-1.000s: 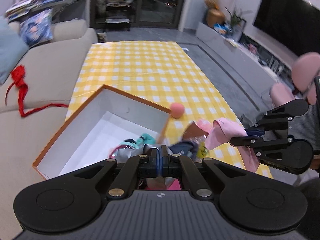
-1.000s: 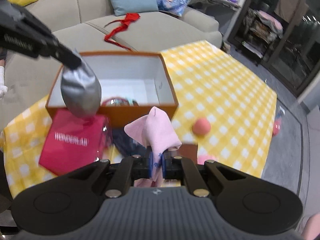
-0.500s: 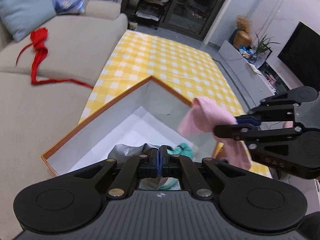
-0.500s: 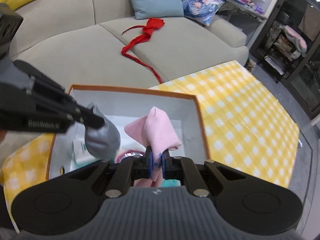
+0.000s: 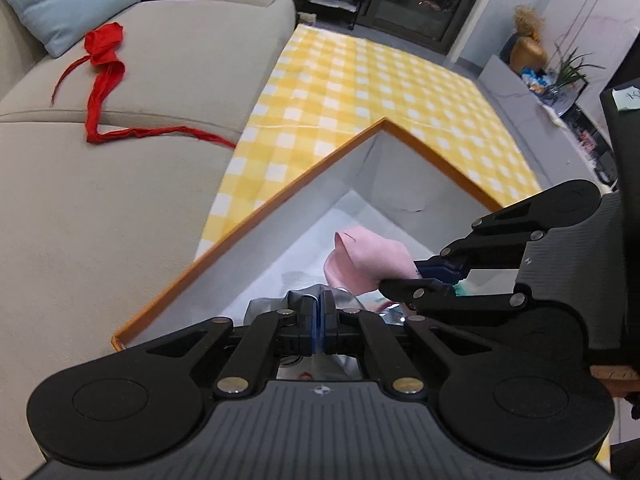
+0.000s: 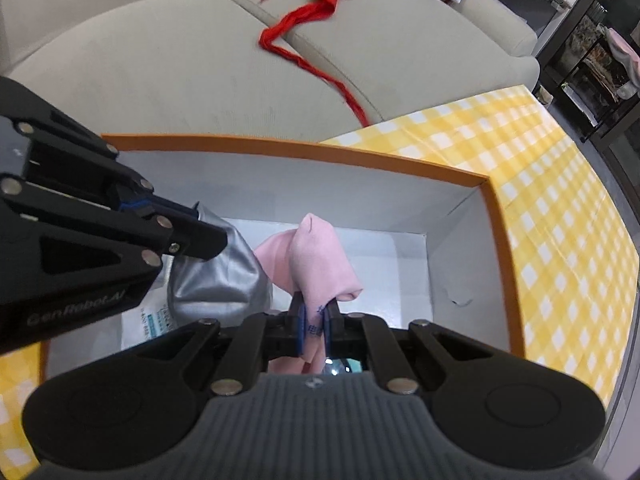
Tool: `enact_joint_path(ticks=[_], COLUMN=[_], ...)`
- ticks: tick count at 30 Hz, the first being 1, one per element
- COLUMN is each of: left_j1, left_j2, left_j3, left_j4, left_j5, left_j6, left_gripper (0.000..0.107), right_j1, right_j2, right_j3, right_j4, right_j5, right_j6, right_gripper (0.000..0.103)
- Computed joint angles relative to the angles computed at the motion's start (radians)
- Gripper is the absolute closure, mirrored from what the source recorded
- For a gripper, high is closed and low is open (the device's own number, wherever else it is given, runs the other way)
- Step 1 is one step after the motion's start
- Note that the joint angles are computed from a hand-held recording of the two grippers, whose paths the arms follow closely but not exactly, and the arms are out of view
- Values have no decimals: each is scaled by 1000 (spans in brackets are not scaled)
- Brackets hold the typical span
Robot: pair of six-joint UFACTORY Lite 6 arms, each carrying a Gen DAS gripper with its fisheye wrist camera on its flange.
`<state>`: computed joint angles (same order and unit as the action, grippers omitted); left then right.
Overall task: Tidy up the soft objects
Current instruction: 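Lift the silver bag and pink cloth and carry both over the orange box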
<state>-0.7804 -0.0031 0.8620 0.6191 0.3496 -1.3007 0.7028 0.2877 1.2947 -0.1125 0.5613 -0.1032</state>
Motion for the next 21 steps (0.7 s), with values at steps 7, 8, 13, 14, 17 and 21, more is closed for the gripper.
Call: enact_joint_path(ticks=[7, 8, 13, 14, 17, 21], left_j1=[43, 47, 60, 64, 68, 66], left_j2=[54, 60, 89, 99, 132, 165], left_j3=[16, 20, 36, 39, 57, 74], left_j4=[-82, -90, -108, -114, -128, -138], left_j5=[-19, -22, -36, -40, -37, -37], left_j6=[91, 100, 124, 131, 148, 155], left_gripper=[106, 106, 106, 106, 106, 106], right_j1=[5, 5, 4, 6, 6, 6], right_j2=[123, 133, 176, 181, 203, 227], right_j3=[73, 77, 105, 109, 123, 139], right_j4=[-30, -33, -47, -53, -62, -74], right_j5=[-15, -18, -18, -18, -19, -19], right_j6=[39, 44, 51, 56, 67, 79], right_gripper=[97, 97, 97, 97, 97, 97])
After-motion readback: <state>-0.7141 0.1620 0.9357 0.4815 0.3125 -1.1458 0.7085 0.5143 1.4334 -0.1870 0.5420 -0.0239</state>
